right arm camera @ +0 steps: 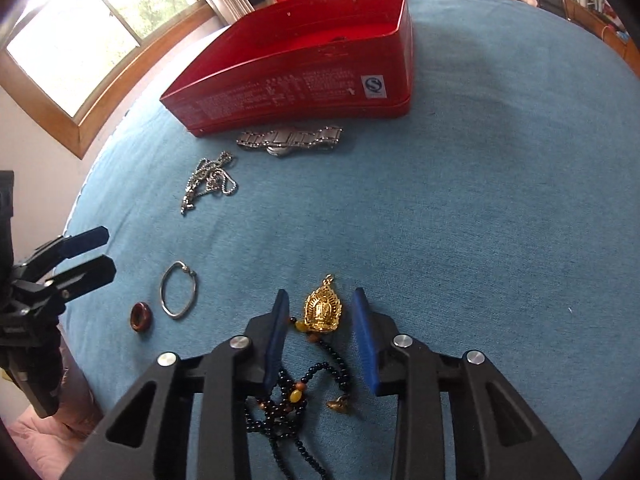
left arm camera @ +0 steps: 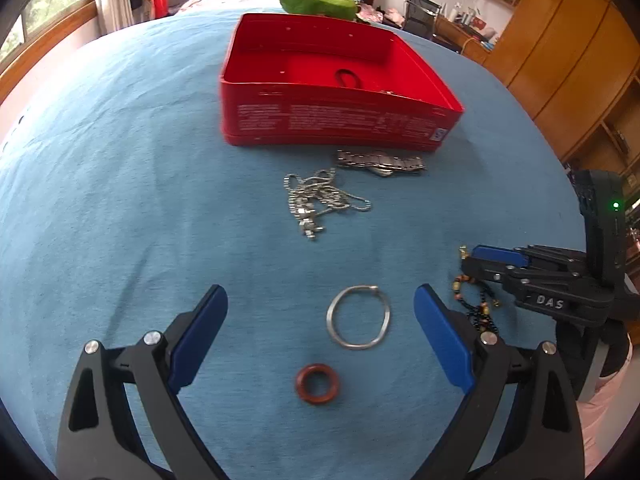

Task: Organize jewelry
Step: 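Move both open tools back toward the remaining jewelry beside the tin, then grasp the red ring with the left tool while the right tool lowers onto the gold pendant necklace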

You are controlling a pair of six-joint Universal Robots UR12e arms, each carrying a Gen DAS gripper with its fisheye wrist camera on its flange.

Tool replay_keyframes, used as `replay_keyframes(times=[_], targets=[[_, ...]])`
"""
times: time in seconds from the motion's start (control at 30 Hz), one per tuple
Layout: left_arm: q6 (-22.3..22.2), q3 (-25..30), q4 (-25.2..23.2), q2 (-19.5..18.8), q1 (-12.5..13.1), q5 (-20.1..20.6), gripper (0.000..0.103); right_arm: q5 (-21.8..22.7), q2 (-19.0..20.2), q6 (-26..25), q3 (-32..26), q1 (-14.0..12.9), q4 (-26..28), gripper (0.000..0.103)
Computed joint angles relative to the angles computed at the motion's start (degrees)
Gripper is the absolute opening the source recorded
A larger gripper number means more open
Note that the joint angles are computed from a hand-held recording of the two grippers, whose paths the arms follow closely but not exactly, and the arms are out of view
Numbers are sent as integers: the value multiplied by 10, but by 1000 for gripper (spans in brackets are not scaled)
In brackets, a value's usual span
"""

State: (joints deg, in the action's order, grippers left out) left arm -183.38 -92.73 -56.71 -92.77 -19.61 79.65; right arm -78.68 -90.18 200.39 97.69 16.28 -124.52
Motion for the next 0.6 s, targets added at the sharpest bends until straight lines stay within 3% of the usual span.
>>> replay_keyframes(times=[0.23,0.33,0.4,0.6], targets=[[7,16,-23,-12,-13,-14,92,-71,10,-25,-14,26,12,19],[17,19,-30,-17,-20,-2,91,-60,7,-20,-7,22,-1,19],[26,18,-40,-16,-20,3,78,-50,3,-19,0,17,-9,19],[44,-8,-47,10,-9,27,78,-36,-5,-22,8,10,-16,19]])
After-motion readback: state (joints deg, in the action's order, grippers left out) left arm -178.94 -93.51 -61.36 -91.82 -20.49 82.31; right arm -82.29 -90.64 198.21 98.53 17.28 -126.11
